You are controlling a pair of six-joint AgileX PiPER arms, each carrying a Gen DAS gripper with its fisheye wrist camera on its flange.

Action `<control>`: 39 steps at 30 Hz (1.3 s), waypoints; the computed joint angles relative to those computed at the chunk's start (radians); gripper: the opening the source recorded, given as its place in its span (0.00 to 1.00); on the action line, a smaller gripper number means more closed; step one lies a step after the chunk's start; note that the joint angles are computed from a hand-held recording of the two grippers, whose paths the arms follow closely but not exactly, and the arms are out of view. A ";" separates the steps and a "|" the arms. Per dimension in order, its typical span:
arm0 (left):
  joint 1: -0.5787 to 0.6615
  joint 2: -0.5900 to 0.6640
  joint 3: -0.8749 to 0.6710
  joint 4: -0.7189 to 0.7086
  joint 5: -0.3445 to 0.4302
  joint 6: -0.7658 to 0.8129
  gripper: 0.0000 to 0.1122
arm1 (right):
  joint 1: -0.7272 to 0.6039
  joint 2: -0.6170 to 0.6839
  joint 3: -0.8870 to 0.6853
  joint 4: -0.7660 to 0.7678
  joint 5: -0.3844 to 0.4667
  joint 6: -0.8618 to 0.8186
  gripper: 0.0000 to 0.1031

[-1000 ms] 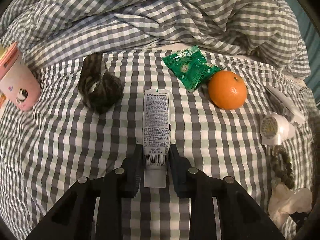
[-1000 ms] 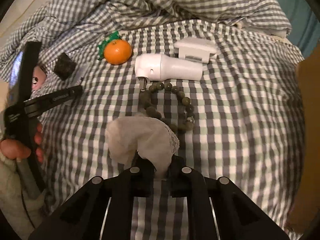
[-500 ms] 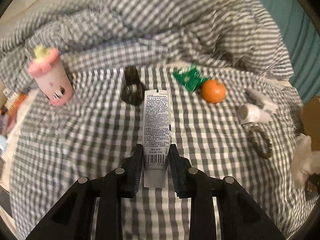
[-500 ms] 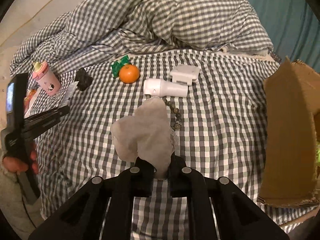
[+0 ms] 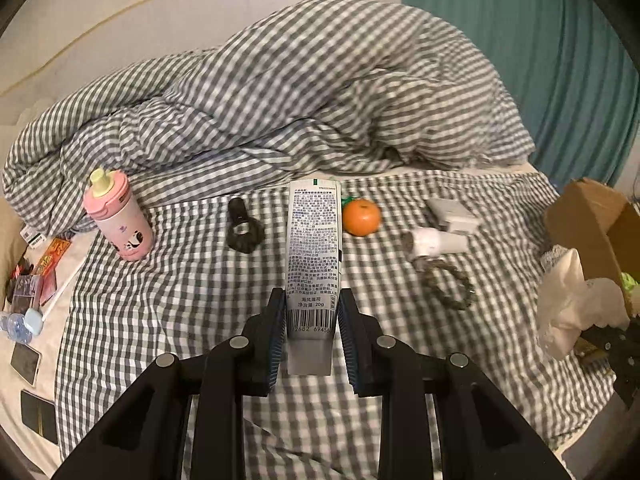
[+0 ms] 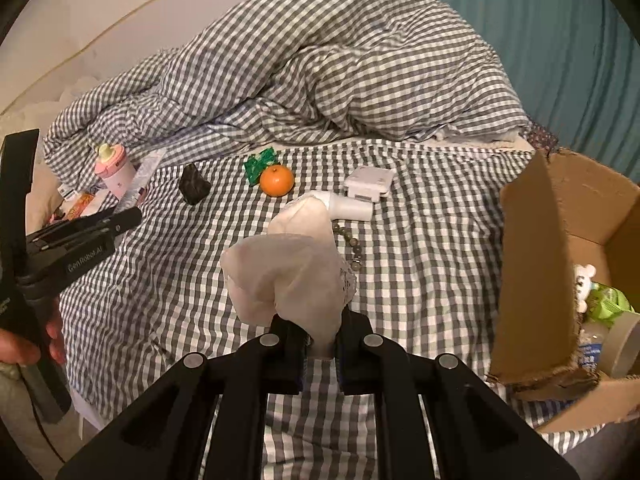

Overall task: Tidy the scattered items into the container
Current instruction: 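Carry the white tube and beige cloth over the box with both tools, then open both tools to drop the tube and cloth into the box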

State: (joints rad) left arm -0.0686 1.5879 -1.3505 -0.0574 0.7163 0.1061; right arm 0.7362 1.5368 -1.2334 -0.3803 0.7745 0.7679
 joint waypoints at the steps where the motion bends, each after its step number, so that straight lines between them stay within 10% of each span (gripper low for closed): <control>1: -0.020 -0.013 0.008 0.016 0.002 -0.014 0.23 | 0.000 -0.021 0.017 -0.005 -0.001 0.006 0.09; 22: -0.512 0.054 -0.209 0.196 0.112 -0.295 0.23 | -0.340 -0.459 0.252 0.057 0.094 -0.155 0.09; 39: -0.850 0.669 -1.166 0.155 0.468 -0.275 0.26 | -1.161 -0.422 0.301 0.618 0.017 -0.961 0.10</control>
